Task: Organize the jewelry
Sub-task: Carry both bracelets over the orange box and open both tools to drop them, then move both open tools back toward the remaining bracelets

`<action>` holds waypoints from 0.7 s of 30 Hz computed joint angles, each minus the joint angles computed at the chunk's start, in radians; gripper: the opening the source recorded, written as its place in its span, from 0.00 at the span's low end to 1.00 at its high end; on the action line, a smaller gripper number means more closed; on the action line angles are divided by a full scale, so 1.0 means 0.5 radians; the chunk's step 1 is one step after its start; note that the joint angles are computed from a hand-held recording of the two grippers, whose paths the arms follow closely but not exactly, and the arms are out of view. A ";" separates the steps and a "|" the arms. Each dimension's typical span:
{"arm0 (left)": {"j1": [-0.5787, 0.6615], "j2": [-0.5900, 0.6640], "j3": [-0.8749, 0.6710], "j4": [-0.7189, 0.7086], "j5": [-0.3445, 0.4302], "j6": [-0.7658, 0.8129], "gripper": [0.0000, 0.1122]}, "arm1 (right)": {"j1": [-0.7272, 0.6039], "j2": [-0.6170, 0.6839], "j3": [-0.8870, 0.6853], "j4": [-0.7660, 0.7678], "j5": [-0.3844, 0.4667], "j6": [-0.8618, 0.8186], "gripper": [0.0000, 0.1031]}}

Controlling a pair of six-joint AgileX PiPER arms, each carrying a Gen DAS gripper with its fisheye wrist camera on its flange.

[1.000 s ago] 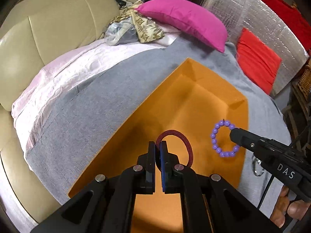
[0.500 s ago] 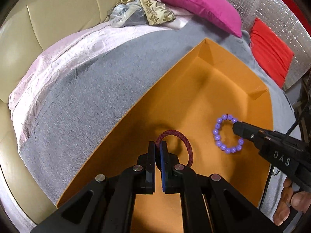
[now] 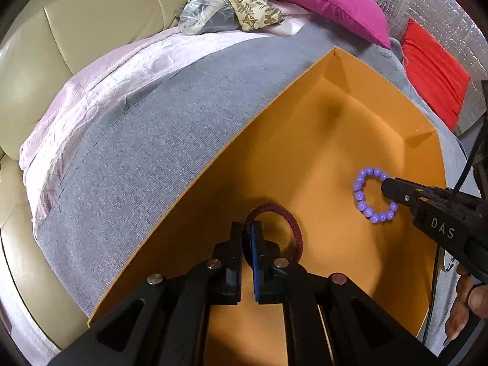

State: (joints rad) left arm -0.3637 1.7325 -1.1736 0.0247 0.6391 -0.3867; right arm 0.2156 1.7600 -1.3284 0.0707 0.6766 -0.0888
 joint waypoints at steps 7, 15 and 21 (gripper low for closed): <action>-0.015 -0.019 0.018 0.008 0.005 -0.004 0.38 | 0.029 0.015 -0.028 -0.101 0.017 0.099 0.15; -0.043 -0.142 0.101 0.168 0.007 -0.167 0.54 | 0.001 -0.120 0.064 -0.154 -0.083 0.207 0.60; -0.048 -0.239 0.162 0.216 0.018 -0.226 0.58 | -0.052 -0.217 0.131 -0.059 -0.127 0.150 0.72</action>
State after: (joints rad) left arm -0.3878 1.6129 -1.0925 0.1329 0.6481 -0.4996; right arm 0.1896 1.6513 -1.2630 0.0411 0.6129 -0.0138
